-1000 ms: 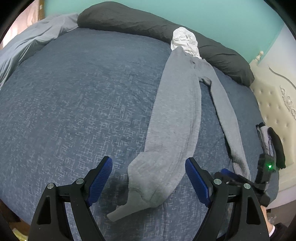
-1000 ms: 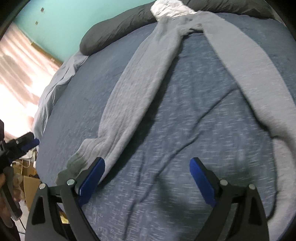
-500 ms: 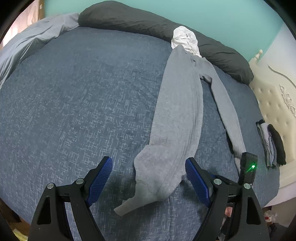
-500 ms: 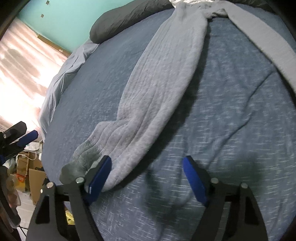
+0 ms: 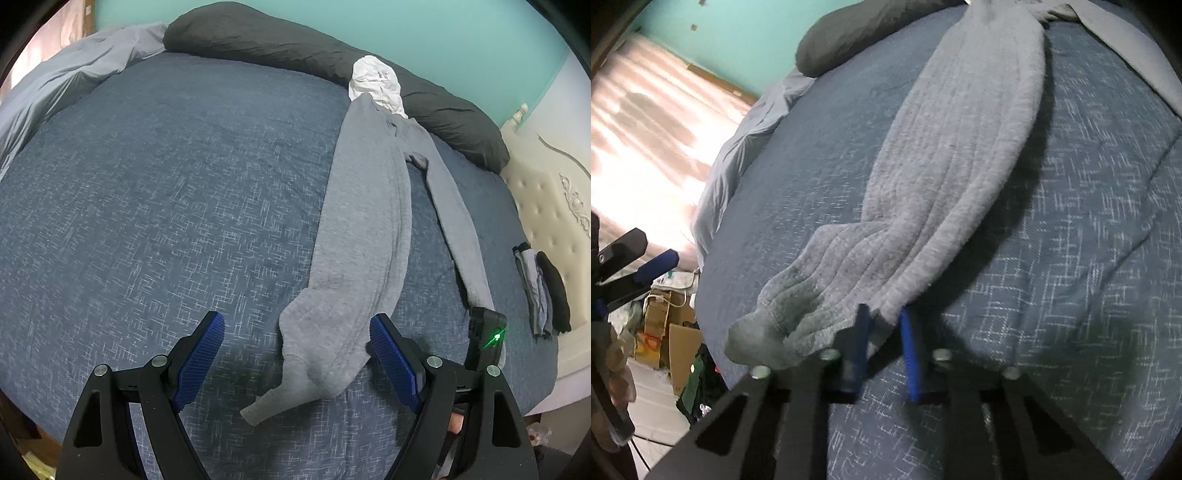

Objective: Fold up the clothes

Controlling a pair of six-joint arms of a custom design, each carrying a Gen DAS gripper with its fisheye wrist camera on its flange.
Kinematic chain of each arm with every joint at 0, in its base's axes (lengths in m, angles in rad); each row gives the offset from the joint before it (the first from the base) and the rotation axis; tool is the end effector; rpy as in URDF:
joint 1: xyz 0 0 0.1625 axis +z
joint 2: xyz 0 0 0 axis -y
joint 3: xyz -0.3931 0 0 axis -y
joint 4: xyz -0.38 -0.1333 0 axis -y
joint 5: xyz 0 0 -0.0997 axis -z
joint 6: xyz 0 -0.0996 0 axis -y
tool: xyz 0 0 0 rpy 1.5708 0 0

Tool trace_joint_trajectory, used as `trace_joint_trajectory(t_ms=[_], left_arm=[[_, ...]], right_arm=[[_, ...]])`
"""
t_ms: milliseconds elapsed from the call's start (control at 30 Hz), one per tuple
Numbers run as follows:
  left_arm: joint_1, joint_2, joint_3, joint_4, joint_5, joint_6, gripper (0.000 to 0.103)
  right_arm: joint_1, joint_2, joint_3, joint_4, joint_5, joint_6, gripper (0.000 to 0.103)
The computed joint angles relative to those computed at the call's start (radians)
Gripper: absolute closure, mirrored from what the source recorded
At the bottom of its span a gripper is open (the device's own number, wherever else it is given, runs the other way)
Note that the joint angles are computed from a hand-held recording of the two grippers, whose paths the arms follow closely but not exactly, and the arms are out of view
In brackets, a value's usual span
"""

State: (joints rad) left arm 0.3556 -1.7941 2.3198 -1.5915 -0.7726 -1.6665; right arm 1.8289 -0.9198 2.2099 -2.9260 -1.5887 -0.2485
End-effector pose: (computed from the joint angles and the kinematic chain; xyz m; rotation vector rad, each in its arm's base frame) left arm -0.2055 -0.2946 0.2461 -0.2820 2.3934 -0.9218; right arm 0.2419 -0.4010 0.0172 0.7816 -3.0229 0.1018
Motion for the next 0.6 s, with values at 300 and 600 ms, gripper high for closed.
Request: trace_joint_trajectory(t_ms=[300, 600], left_arm=[[0.007, 0.031, -0.005, -0.052, -0.01, 0.038, 0.019], [0.03, 0.099, 0.02, -0.22, -0.04, 0.116, 0.019]], right_arm=[[-0.019, -0.093, 0.014, 0.021, 0.056, -0.05, 0.099], [-0.042, -0.223, -0.002, 0.134, 0.042, -0.107, 0.1]])
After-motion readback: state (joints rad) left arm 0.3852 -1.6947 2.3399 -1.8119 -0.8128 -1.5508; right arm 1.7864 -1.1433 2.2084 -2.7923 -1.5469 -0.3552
